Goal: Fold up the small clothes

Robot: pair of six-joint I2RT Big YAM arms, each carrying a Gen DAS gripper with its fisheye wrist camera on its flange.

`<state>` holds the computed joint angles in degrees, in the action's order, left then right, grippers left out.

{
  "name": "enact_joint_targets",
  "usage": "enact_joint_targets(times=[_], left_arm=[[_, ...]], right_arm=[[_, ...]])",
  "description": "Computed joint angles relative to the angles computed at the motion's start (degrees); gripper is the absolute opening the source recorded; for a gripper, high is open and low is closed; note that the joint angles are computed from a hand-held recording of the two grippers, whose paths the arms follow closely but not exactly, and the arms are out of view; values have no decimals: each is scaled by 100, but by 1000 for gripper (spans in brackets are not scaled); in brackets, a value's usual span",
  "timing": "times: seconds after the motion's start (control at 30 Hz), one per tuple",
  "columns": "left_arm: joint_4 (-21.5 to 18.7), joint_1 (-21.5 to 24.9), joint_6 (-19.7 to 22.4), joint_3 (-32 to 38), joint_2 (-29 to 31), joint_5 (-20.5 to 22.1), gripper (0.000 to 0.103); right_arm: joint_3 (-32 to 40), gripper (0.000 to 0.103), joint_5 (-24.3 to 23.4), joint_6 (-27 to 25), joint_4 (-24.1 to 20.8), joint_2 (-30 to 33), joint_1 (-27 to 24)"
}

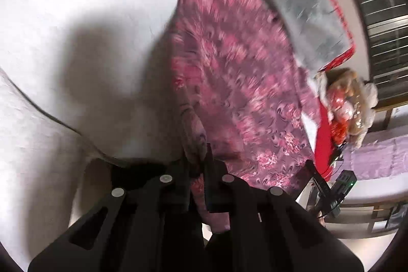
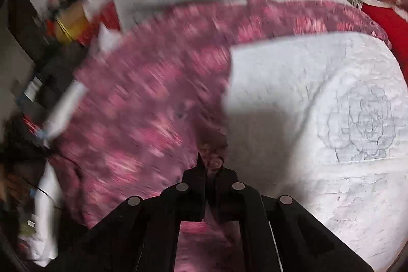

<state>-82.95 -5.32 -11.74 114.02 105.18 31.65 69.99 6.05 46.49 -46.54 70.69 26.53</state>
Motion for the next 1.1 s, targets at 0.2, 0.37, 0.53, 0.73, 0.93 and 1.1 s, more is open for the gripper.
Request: enact_joint_targets(times=[0.2,0.37,0.53,0.73,0.93,1.1], left_arm=[[-398,55,153,-175,83,-794,6],[-176,154,377,-806,-190,-508,13],[68,23,449,-842,-251,-216,59],[-306,-340,205,-127,489,-380,59],[-562,-441,612,-234,448,-698,34],[-728,-314,664,-274,367,-1147,34]], right_arm=[[-252,5,-165,382,-116,-200,-139],[-349,15,-258,703,-639,-168,-77],[-577,63,-138,853,-960,-405,87],[-821,63,-856,1164,-753,-357,117],[-832,3,-589,859,-399,-735,254],[-424,3,-518,587,-1673,-459,-44]])
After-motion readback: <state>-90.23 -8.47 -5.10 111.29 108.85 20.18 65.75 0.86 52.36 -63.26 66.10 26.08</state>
